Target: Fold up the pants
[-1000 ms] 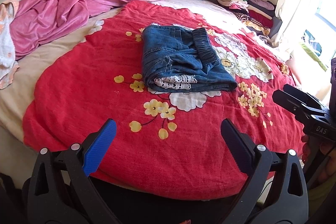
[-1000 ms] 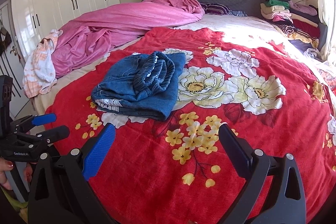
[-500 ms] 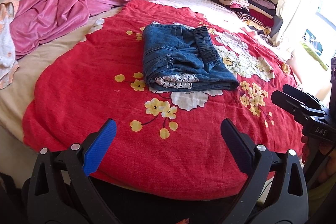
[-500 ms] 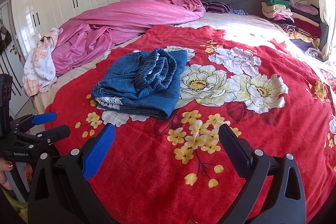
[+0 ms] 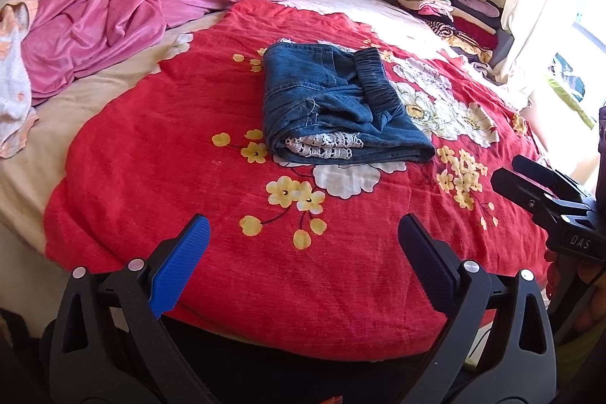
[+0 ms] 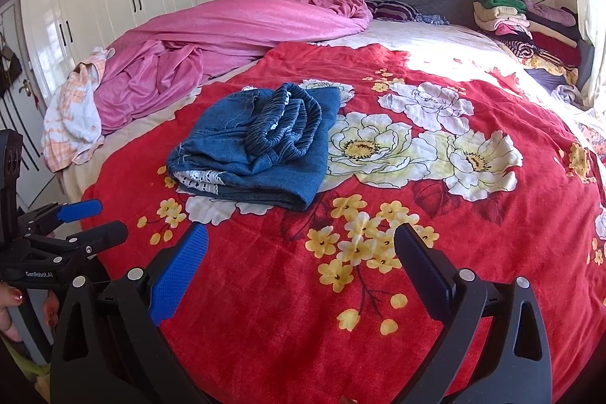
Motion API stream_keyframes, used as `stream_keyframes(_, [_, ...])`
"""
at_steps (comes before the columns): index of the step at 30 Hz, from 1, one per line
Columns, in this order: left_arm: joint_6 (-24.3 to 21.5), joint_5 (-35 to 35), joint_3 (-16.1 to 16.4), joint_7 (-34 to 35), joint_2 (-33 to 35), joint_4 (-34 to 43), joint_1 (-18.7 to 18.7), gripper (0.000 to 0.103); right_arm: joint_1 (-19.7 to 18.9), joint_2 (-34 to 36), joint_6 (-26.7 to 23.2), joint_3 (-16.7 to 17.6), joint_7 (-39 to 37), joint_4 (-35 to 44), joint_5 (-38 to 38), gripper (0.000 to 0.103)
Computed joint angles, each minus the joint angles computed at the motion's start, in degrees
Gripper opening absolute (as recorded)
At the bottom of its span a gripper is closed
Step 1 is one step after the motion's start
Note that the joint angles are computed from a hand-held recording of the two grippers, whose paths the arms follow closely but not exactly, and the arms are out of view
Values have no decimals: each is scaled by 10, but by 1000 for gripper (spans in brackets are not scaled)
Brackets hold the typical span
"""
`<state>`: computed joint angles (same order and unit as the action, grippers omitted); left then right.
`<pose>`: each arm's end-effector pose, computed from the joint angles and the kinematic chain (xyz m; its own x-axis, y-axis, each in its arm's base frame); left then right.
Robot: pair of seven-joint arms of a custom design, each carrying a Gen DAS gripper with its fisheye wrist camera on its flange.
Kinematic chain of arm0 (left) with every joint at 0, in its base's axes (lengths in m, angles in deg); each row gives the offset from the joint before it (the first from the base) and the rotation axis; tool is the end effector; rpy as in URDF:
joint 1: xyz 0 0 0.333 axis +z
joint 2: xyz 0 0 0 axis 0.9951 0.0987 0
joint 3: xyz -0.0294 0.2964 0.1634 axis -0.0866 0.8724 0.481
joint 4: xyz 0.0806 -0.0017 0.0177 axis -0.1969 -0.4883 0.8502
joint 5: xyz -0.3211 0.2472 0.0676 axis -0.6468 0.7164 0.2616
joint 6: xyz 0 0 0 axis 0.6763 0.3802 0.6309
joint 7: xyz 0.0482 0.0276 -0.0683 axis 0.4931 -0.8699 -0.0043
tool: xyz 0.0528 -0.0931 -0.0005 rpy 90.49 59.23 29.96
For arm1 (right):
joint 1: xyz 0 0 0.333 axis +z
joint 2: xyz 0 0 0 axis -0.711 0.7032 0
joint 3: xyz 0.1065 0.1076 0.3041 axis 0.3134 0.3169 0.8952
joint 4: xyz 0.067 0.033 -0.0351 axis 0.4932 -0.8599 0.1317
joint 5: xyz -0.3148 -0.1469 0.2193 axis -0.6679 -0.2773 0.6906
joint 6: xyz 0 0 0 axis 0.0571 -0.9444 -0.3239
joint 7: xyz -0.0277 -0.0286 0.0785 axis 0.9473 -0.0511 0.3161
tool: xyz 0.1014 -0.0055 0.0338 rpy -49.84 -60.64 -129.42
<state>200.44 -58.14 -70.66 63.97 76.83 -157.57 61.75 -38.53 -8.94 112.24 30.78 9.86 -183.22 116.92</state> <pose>0.6006 -0.2226 0.3813 -0.1184 -0.9797 0.1617 -0.7354 -0.0229 -0.6772 0.6296 0.1330 0.3812 0.3215 -0.9386 -0.1254 -0.6314 -0.1137 -0.7670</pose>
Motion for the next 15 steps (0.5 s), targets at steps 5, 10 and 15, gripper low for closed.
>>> stream_keyframes(5, [-1,1,-1,-1,-1,0,1,93,0,0,-3,1,-5,-2,1,98])
stream_keyframes(10, [-1,2,0,-2,-1,-1,1,93,2,0,-3,-1,-5,-1,3,98])
stream_keyframes(15, [-2,2,-1,-1,-1,0,2,93,2,-1,-7,-3,-1,-2,0,98])
